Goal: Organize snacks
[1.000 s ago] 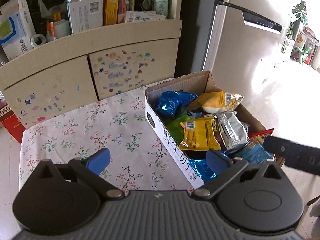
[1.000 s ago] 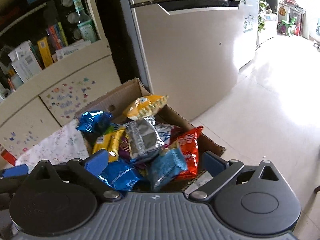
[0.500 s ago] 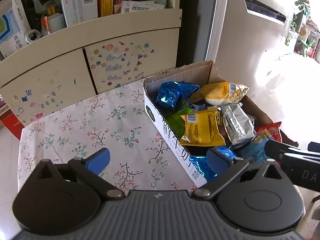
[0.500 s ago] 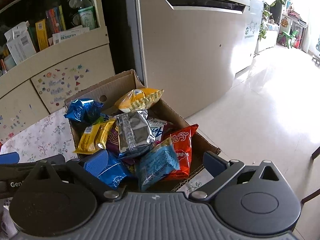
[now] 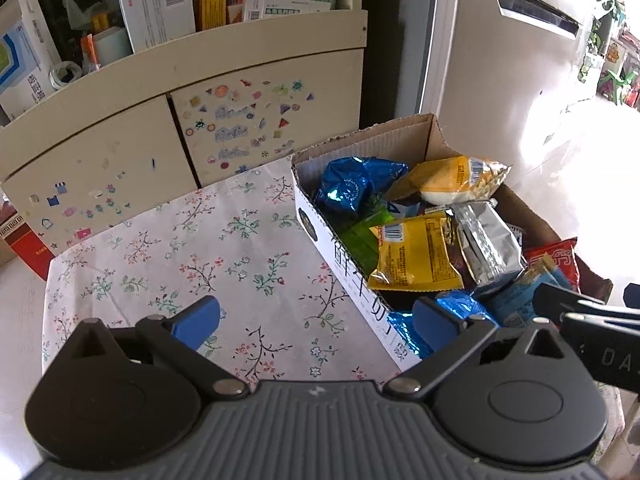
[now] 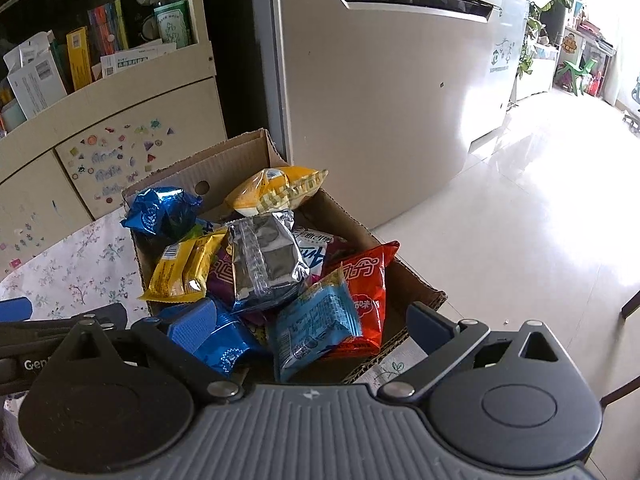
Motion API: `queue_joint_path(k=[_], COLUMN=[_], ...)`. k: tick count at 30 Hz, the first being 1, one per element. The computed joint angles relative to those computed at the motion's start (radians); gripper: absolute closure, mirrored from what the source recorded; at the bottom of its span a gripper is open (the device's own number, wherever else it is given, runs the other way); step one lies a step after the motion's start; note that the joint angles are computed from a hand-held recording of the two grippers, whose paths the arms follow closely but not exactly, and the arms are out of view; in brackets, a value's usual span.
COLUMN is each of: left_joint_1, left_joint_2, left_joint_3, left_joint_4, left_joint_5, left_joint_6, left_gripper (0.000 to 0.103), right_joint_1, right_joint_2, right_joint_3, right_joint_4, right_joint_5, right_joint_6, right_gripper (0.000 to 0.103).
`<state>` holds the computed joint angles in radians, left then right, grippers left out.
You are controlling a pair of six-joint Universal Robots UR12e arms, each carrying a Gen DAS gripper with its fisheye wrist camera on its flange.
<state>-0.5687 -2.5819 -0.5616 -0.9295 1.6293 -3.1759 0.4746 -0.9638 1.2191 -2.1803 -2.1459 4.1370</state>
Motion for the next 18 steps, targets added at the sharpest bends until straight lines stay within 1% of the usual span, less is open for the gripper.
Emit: queue_joint_path(k=[4, 12, 18], left_joint_1=[-0.003, -0.004, -0.007], left_joint_2=[-0.003, -0.010, -0.010], left_joint_3=[0.003, 0.016, 0.012], left_joint_4=[0.004, -0.006, 0.009], left_joint_5=[0.019, 0.029, 0.051], left_joint_6=[0.011, 0.012, 0.021], left_gripper=[0.001, 0.001, 0.001], right_joint_1=[0.000, 0.000, 0.001], right_joint_2=[0.003, 0.005, 0.007], right_joint_3=[-0.003, -0.007, -0.009], right_joint_4=[0.007, 0.014, 0.015], right_joint_5=[-0.001, -0.003, -0.002], right_joint_6=[0.002, 0.004, 0.004], right_gripper=[0.000, 0.000, 0.000])
